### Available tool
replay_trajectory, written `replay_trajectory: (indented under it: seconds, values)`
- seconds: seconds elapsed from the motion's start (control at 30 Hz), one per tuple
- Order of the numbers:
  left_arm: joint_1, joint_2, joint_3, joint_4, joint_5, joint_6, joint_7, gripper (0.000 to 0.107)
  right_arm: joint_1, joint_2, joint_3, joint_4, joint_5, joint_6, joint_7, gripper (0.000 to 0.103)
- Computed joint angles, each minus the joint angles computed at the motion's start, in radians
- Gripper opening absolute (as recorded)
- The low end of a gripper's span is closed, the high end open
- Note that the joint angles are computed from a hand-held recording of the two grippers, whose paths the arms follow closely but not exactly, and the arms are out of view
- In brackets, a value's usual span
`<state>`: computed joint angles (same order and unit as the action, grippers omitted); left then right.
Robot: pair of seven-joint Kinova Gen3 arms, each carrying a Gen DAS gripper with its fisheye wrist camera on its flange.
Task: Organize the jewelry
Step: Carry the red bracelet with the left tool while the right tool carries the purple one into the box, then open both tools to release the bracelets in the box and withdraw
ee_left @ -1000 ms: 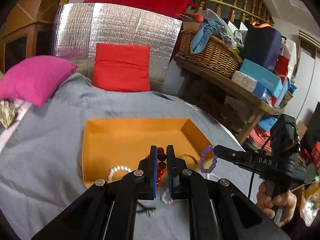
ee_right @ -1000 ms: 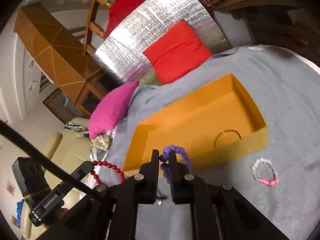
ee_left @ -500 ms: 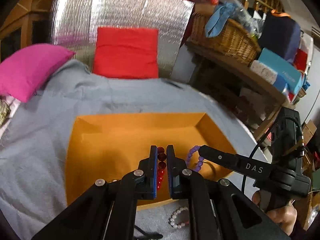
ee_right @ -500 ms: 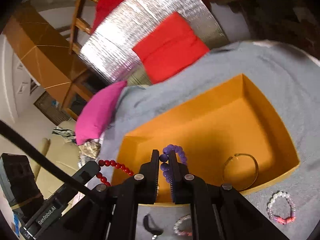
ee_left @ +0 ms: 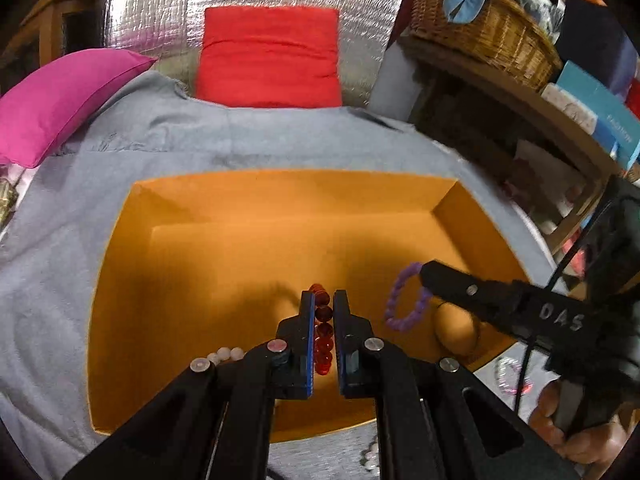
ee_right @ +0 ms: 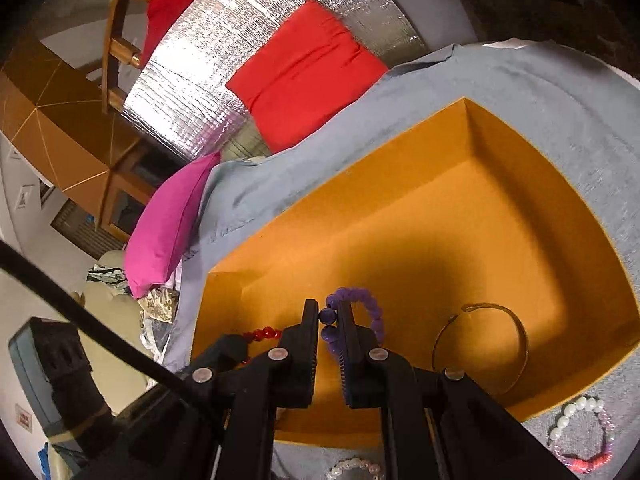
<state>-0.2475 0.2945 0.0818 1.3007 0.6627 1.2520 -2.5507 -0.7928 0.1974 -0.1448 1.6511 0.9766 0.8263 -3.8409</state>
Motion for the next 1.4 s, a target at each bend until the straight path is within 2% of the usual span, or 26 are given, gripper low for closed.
replay_trajectory:
  seconds: [0.07,0.1,0.13,0.17,0.2,0.23,0.43,0.53,0.63,0.83,0.9,1.03,1.17,1.4]
  values:
    - [0.021,-0.028,-0.008,0.037,-0.035,-0.054,-0.001,0.012,-0.007,0.003,0.000,-0.003,0.004,0.012,-0.012,0.013]
    - [0.024,-0.035,-0.010,0.045,-0.044,-0.062,-0.004,0.017,-0.016,0.003,0.000,-0.003,0.014,0.029,-0.029,0.014]
    - [0.024,-0.045,-0.012,0.057,-0.048,-0.070,-0.011,0.030,-0.020,-0.003,-0.002,-0.002,0.018,0.040,-0.036,0.014]
    - [0.021,-0.060,-0.016,0.075,-0.044,-0.083,-0.021,0.038,-0.025,-0.008,-0.004,0.001,0.027,0.051,-0.042,0.014]
    - [0.014,-0.082,-0.020,0.102,-0.033,-0.105,-0.039,0.052,-0.031,-0.012,-0.009,0.001,0.035,0.072,-0.047,0.014]
    - [0.011,-0.105,-0.026,0.130,-0.021,-0.132,-0.061,0.059,-0.040,-0.016,-0.016,-0.002,0.042,0.104,-0.049,0.014]
    - [0.007,-0.225,-0.082,0.257,0.015,-0.255,-0.178,0.074,-0.056,-0.040,-0.062,-0.013,0.028,0.199,-0.032,0.023]
    - [0.010,-0.267,-0.118,0.301,0.014,-0.301,-0.194,0.077,-0.066,-0.055,-0.081,-0.011,0.019,0.216,-0.034,0.031]
    - [0.007,-0.293,-0.148,0.322,0.020,-0.318,-0.201,0.079,-0.084,-0.058,-0.099,-0.020,0.019,0.254,-0.043,0.047]
    - [-0.006,-0.353,-0.218,0.369,0.049,-0.326,-0.251,0.080,-0.143,-0.039,-0.128,-0.101,-0.015,0.401,0.047,0.050]
    - [-0.013,-0.359,-0.237,0.376,0.057,-0.314,-0.263,0.080,-0.169,-0.024,-0.131,-0.145,-0.028,0.460,0.106,0.058]
    - [-0.026,-0.375,-0.264,0.389,0.071,-0.304,-0.275,0.080,-0.231,-0.003,-0.133,-0.186,-0.027,0.549,0.157,0.059]
    - [-0.037,-0.378,-0.283,0.391,0.090,-0.275,-0.294,0.080,-0.270,0.003,-0.133,-0.190,-0.055,0.586,0.149,0.059]
    - [-0.035,-0.384,-0.284,0.398,0.095,-0.274,-0.312,0.080,-0.273,0.004,-0.126,-0.174,-0.101,0.562,0.161,0.059]
